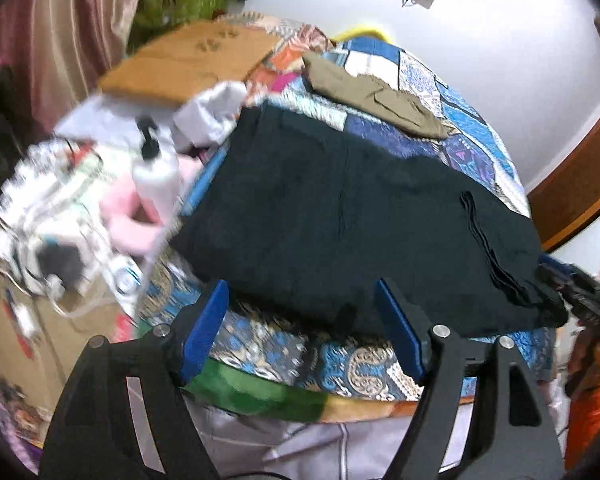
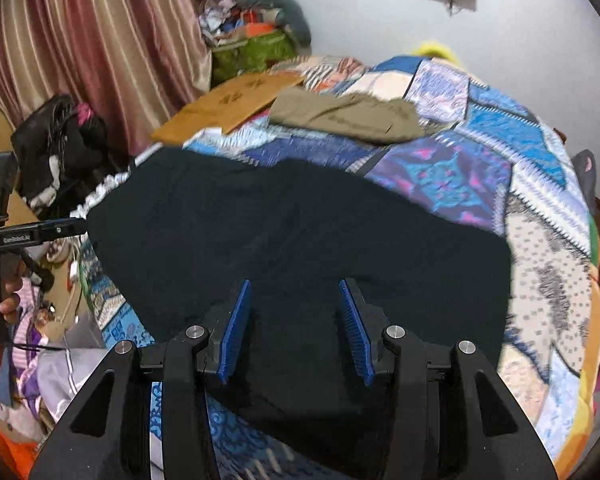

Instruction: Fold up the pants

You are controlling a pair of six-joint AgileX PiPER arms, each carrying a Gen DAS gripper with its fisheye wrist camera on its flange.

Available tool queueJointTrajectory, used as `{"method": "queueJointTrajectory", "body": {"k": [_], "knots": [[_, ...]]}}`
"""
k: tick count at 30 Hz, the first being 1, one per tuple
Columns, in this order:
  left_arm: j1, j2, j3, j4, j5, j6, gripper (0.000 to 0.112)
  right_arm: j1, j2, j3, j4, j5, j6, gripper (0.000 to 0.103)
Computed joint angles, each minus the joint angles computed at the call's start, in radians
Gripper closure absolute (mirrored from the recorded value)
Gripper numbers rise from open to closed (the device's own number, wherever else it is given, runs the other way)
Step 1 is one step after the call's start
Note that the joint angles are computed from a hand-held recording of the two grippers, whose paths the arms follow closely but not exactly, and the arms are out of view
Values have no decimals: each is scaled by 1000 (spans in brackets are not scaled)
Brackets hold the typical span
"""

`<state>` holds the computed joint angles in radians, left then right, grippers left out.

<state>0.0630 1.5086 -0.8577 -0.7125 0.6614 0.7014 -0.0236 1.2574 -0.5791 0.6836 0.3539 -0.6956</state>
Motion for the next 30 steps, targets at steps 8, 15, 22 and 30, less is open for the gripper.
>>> {"method": "queueJointTrajectory", "body": {"k": [8,15,22,30], "knots": [[47,134,2,-158,31,109,37,86,33,12,-221,-45,240,61],[97,229,-48,-306,95,180,35,73,48,11,-148,-42,162,61],[-35,233,-74,-182,-102,1,59,49,59,8,-40,-31,50,61],[-100,169,-85,-66,-200,-64,94,-3,54,9,102,16,-65,61]]}}
